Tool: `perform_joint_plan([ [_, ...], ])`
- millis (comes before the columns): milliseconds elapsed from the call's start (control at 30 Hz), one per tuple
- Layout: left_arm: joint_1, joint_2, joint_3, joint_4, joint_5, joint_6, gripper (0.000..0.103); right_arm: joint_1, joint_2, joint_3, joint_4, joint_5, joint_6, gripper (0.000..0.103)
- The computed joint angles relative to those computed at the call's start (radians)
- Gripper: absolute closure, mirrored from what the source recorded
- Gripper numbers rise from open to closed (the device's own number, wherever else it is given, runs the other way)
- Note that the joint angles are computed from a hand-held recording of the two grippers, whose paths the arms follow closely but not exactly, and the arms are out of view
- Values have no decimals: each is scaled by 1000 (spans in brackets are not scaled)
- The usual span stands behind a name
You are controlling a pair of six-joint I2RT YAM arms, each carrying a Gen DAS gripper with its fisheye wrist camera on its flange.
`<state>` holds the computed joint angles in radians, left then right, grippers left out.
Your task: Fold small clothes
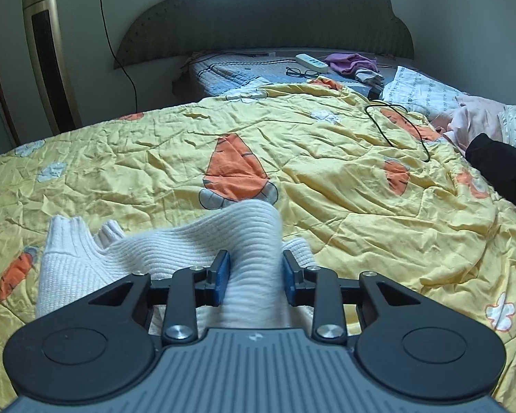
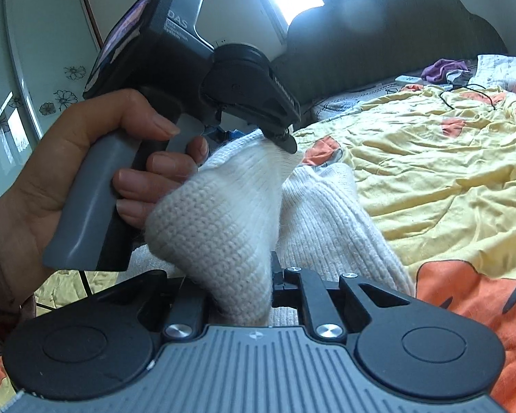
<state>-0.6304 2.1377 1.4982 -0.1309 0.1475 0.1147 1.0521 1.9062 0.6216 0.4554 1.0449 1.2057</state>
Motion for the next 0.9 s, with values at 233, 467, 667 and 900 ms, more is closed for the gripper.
perform_joint_plan([
  [233, 31, -36, -32, -11, 69, -9, 56, -4, -19, -48, 11, -32, 60, 83],
  [467, 115, -216, -320, 238, 72, 68, 36, -26, -72, -102, 42, -85, 78, 59],
  [667, 191, -290, -477, 357, 56, 108, 31, -130, -156, -195, 203, -190, -7, 36],
  [900, 205, -297, -612, 450, 6, 166, 31, -288, -162, -210, 317, -366, -103, 67],
])
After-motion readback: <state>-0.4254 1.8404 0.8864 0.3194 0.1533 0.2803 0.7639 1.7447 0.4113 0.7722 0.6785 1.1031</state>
